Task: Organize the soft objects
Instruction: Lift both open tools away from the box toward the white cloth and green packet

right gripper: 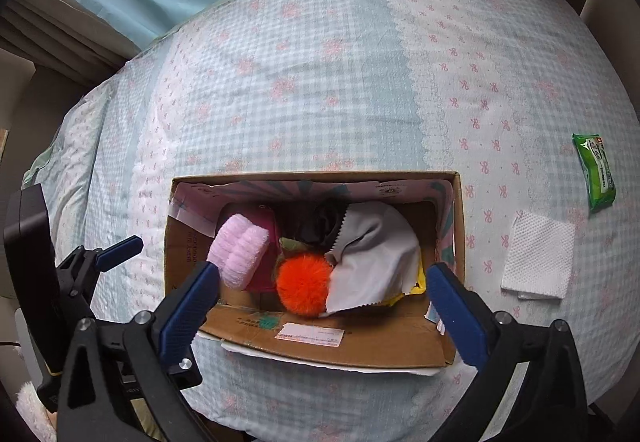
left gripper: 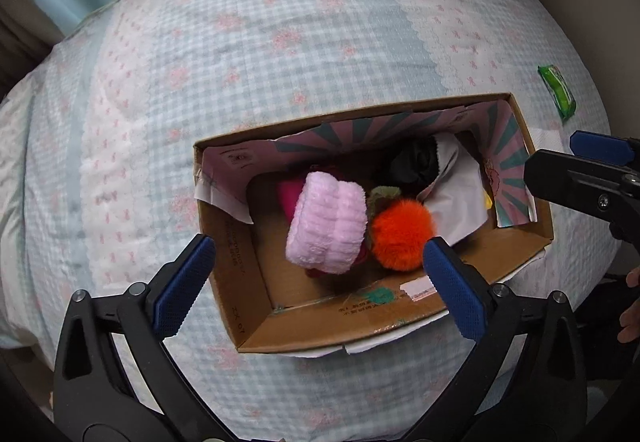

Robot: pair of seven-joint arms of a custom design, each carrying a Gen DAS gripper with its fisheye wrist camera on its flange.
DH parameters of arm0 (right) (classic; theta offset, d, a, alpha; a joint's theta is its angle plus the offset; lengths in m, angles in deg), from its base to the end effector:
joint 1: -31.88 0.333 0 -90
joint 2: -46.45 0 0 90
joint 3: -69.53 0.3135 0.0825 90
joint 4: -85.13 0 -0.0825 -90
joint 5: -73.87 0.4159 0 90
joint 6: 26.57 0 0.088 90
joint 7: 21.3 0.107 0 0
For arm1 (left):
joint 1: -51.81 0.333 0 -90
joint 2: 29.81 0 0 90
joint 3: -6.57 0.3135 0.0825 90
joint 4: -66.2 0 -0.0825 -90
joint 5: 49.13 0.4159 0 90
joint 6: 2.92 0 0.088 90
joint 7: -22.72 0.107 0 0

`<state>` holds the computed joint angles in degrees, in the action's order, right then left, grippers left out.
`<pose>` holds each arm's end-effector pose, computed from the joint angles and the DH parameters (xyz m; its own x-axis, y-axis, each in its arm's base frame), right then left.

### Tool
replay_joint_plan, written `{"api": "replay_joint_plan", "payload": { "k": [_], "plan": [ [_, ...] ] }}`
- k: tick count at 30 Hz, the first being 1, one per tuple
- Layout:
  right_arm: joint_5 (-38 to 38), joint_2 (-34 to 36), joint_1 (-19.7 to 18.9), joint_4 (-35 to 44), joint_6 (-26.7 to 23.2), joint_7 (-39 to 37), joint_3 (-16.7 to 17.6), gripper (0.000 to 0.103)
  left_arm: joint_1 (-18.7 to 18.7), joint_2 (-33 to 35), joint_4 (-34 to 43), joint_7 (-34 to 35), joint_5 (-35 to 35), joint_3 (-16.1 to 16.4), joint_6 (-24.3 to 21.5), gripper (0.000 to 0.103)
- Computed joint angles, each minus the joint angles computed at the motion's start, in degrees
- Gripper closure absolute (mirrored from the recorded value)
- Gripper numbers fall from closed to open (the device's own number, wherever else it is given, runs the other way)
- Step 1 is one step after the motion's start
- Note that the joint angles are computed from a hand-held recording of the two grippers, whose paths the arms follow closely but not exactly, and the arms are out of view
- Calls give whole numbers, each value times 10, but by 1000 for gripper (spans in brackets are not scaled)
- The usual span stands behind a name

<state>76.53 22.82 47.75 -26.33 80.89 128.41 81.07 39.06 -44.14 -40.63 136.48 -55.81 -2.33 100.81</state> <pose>0.4193 0.2434 0.6754 -0.4999 -0.8240 -0.2667 -0.8093 0.5541 -0.1950 0.4854 -0.2127 0.6321 -0.6991 -0.7150 -0.0056 -0.6988 0.6849 -0.2065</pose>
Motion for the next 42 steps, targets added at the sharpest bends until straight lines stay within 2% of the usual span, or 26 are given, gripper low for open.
{"api": "replay_joint_plan", "payload": {
  "k": [13,21,29,33,35,42],
  "plan": [
    [-23,-5,1,14,-9,-6,10,0,6,-32,-12,-11,-14,12,-4,0],
    [-40,-5,7,71,-51,-14,22,0,10,-71,8,-39,-19,20,-3,0],
    [-92,-19,5,135,-113,-16,47,0,1,-122,14,-63,-38,33,-4,0],
    [-137,-26,-6,169,-183,-21,68,0,-7,-149,9,-86,-45,34,6,0],
    [-148,-44,-9,168,-205,-23,70,0,-13,-162,5,-99,-42,28,13,0],
    [-140,-157,-40,111,-230,-69,44,0,-48,-200,-2,-177,-36,-6,35,0]
  ]
}}
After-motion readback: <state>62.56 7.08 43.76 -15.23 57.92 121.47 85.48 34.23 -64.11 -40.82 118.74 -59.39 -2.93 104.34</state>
